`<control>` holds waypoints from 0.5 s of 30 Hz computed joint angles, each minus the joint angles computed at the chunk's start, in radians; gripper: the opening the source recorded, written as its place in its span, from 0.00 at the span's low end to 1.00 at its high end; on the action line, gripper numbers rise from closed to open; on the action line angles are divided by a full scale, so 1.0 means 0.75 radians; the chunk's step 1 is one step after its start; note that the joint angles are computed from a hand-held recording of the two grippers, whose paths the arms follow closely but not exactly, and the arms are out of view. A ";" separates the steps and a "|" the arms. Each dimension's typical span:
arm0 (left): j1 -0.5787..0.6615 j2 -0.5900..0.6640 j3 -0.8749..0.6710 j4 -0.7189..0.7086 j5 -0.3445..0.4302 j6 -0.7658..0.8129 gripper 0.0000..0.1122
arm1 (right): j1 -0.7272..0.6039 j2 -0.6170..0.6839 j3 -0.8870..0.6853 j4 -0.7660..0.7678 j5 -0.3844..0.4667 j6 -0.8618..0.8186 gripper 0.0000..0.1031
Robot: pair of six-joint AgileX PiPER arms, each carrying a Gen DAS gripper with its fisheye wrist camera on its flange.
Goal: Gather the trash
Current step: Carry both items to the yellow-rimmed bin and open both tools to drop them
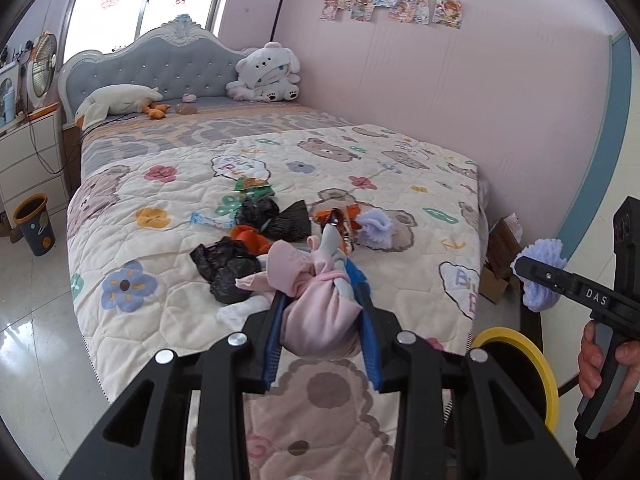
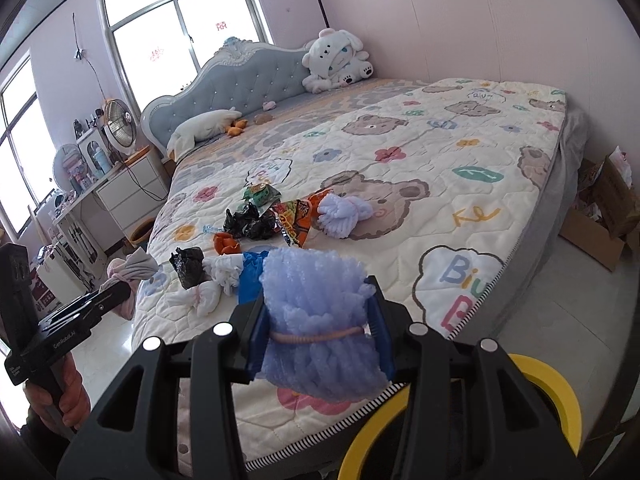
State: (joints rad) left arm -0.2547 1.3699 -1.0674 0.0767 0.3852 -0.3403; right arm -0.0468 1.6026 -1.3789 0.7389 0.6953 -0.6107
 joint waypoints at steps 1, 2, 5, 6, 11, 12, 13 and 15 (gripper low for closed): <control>-0.031 0.001 -0.006 0.012 0.006 -0.019 0.28 | -0.025 -0.026 0.018 0.018 0.009 -0.024 0.41; -0.063 0.003 -0.015 0.025 0.016 -0.040 0.28 | -0.048 -0.050 0.035 0.033 0.015 -0.045 0.41; -0.147 0.026 -0.054 0.016 0.042 -0.049 0.28 | -0.124 -0.109 0.075 0.073 0.050 -0.093 0.41; -0.164 0.032 -0.063 -0.002 0.047 -0.031 0.28 | -0.149 -0.132 0.093 0.087 0.059 -0.109 0.41; -0.293 0.082 -0.130 0.029 0.074 -0.068 0.28 | -0.268 -0.210 0.159 0.128 0.108 -0.176 0.41; -0.315 0.099 -0.149 0.031 0.085 -0.070 0.28 | -0.298 -0.221 0.166 0.138 0.127 -0.190 0.41; -0.331 0.118 -0.167 0.020 0.092 -0.057 0.28 | -0.321 -0.234 0.180 0.146 0.137 -0.204 0.41; -0.370 0.149 -0.202 0.016 0.105 -0.053 0.28 | -0.380 -0.254 0.199 0.169 0.167 -0.237 0.41</control>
State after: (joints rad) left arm -0.5324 1.4814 -1.2189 0.0885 0.4638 -0.3798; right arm -0.3317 1.4119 -1.2298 0.8656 0.8202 -0.7888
